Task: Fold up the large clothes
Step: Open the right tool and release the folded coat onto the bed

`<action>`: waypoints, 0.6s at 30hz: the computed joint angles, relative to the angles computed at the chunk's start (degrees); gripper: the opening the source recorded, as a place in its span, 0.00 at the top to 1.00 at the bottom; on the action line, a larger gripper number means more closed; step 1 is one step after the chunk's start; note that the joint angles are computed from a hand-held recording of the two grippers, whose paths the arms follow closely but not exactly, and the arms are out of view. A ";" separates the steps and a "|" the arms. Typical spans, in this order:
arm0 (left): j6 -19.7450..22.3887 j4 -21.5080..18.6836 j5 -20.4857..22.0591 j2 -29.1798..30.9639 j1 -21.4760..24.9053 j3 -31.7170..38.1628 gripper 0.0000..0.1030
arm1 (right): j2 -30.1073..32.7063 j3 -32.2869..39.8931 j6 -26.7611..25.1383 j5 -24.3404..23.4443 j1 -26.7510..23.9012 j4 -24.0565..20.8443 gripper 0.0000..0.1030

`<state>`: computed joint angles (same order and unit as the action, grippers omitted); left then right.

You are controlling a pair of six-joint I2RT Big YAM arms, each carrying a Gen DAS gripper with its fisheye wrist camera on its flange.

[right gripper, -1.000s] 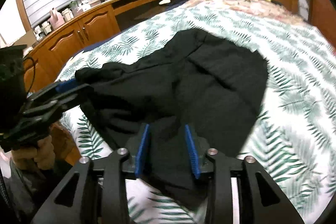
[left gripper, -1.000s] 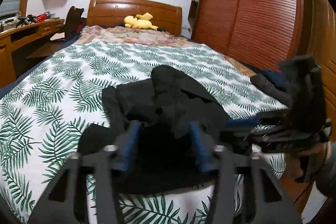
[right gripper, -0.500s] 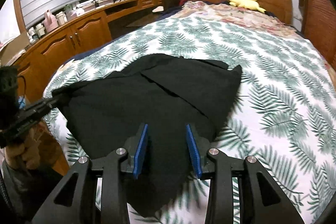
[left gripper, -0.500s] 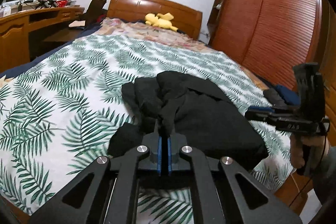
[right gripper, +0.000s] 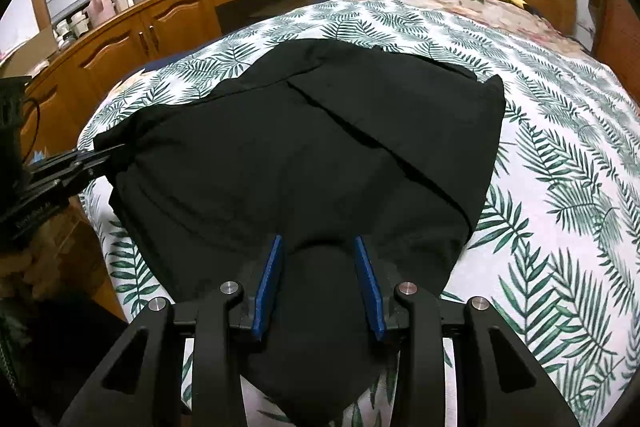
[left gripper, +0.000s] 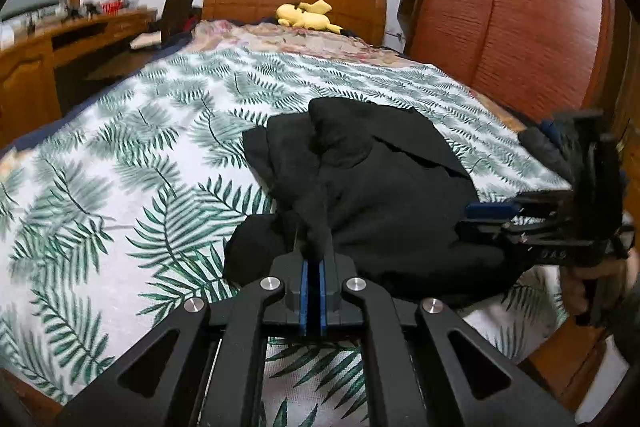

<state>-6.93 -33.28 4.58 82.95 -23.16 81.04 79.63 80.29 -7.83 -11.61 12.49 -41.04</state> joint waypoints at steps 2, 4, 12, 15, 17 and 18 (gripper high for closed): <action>0.04 -0.28 -1.92 -0.59 -0.93 -0.12 0.96 | -1.20 -0.42 0.19 -0.06 -0.44 -0.35 0.62; -0.30 -0.94 -3.34 -0.77 -1.30 0.20 0.96 | -3.36 -1.70 0.33 -1.13 -1.41 -0.97 0.62; -3.94 -6.98 -5.19 -3.42 -1.60 1.60 0.95 | -14.39 -9.20 -2.37 -6.14 -8.59 -1.72 0.62; -4.28 -7.49 -6.81 -5.60 -2.02 1.14 0.84 | -17.59 -11.22 -2.45 -8.59 -11.84 -1.44 0.62; -3.96 -7.54 -7.88 -6.95 -2.47 0.88 0.63 | -19.44 -12.52 -2.30 -9.62 -13.47 -1.04 0.62; -3.82 -7.66 -7.72 -7.25 -2.64 0.85 0.47 | -20.14 -12.97 -2.34 -10.25 -14.31 -0.94 0.62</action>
<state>-10.75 -40.93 -3.14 75.71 -25.81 81.89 59.49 67.32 -10.17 -21.87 -1.82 -41.98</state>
